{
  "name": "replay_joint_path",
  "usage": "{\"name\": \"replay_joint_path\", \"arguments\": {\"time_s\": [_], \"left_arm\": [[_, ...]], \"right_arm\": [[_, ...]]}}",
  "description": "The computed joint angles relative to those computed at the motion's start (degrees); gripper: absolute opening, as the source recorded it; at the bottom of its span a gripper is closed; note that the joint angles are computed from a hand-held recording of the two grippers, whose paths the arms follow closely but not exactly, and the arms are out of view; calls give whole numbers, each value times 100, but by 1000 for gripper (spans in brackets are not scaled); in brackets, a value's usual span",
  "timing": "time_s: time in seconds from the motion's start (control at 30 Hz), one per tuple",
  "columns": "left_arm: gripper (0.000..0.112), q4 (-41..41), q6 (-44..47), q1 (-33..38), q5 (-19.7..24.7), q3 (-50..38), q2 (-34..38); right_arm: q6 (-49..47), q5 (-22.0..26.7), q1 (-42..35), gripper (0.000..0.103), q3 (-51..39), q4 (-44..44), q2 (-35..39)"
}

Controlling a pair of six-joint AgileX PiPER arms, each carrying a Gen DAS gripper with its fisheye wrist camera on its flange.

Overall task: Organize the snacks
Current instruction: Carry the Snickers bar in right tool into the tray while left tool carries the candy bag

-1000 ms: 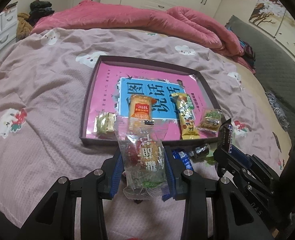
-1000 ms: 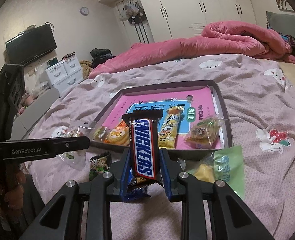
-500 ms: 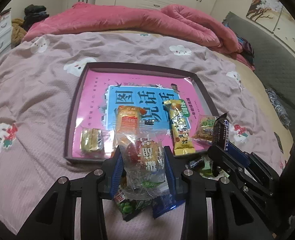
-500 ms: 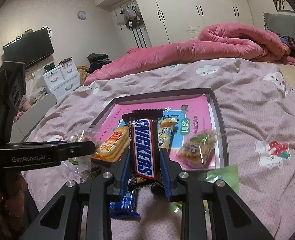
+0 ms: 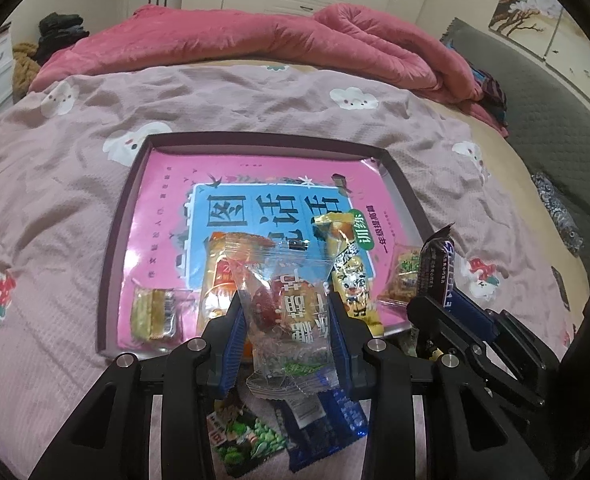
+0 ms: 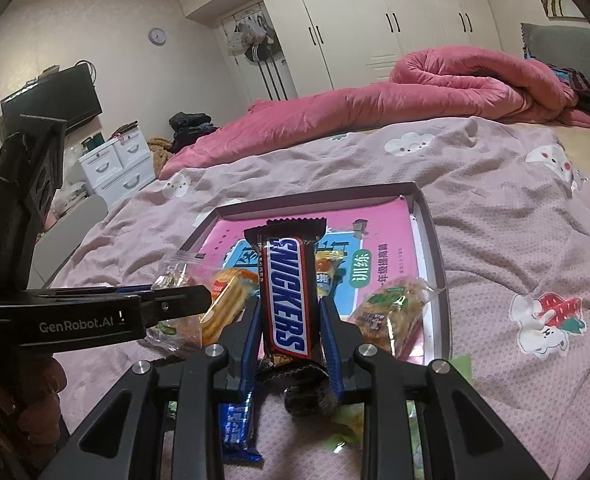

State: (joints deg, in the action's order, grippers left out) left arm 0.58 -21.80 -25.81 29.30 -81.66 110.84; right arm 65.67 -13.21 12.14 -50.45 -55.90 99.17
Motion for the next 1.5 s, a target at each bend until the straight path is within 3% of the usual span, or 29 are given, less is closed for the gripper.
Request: {"name": "replay_joint_path", "arguments": {"time_s": [0.5,0.73,1.0,1.5], "left_arm": [[40,32,119,-71,438,-974,742],[40,-22,212,-34,571,-1231,1024],[40,-42,229,-55,605,-1324,1165],[40,-109,261,-59,639,-1377,1230]], "right_arm": [[289,-36,-117,29,-379,-375,398],[1173,114,-119,29,-634,-1318,664],[1402,231,-102,29,-690,-1621,798],[-208,381,-21,29,-555,-131,725]]}}
